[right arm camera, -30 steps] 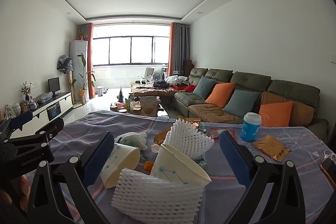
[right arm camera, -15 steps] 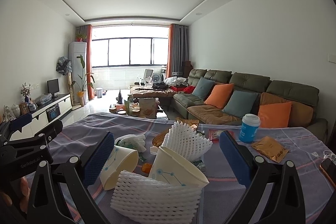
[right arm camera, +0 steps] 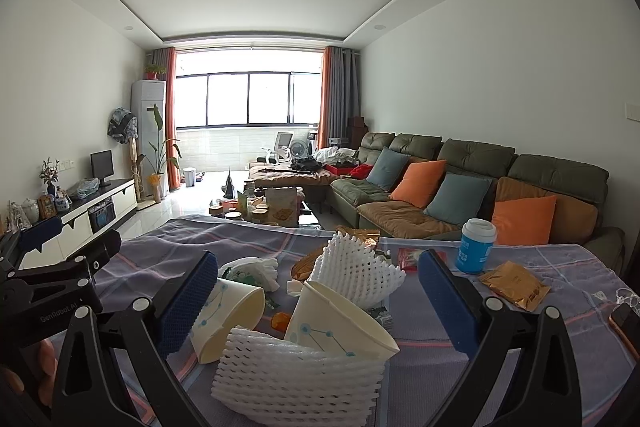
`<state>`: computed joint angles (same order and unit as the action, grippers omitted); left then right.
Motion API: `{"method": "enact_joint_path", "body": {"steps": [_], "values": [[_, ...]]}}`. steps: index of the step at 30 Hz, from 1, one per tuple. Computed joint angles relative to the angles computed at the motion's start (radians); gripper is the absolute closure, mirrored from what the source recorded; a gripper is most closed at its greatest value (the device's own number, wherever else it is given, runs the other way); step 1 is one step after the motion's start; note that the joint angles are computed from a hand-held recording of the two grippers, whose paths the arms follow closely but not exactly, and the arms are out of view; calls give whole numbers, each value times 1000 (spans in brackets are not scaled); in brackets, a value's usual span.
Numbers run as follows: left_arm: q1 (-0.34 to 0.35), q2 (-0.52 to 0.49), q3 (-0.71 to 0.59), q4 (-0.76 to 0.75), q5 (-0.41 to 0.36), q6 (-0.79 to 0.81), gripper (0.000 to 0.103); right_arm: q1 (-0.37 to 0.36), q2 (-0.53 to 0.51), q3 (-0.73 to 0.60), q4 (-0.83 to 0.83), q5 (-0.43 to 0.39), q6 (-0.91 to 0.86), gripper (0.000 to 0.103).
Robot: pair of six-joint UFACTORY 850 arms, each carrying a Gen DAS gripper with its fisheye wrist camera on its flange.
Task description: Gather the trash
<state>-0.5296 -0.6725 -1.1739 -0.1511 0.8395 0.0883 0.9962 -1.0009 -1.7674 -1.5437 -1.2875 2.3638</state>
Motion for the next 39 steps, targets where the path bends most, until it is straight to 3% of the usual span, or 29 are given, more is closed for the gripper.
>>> {"method": "enact_joint_path", "body": {"steps": [29, 35, 39], "values": [[4, -5, 1, 17, -10, -15, 3, -2, -9, -17, -1, 11, -7, 4], [5, -8, -4, 22, -20, -15, 3, -3, -7, -8, -7, 38, 5, 4], [12, -20, -27, 61, -72, -32, 3, -11, 22, 44, -13, 107, 37, 4]]}}
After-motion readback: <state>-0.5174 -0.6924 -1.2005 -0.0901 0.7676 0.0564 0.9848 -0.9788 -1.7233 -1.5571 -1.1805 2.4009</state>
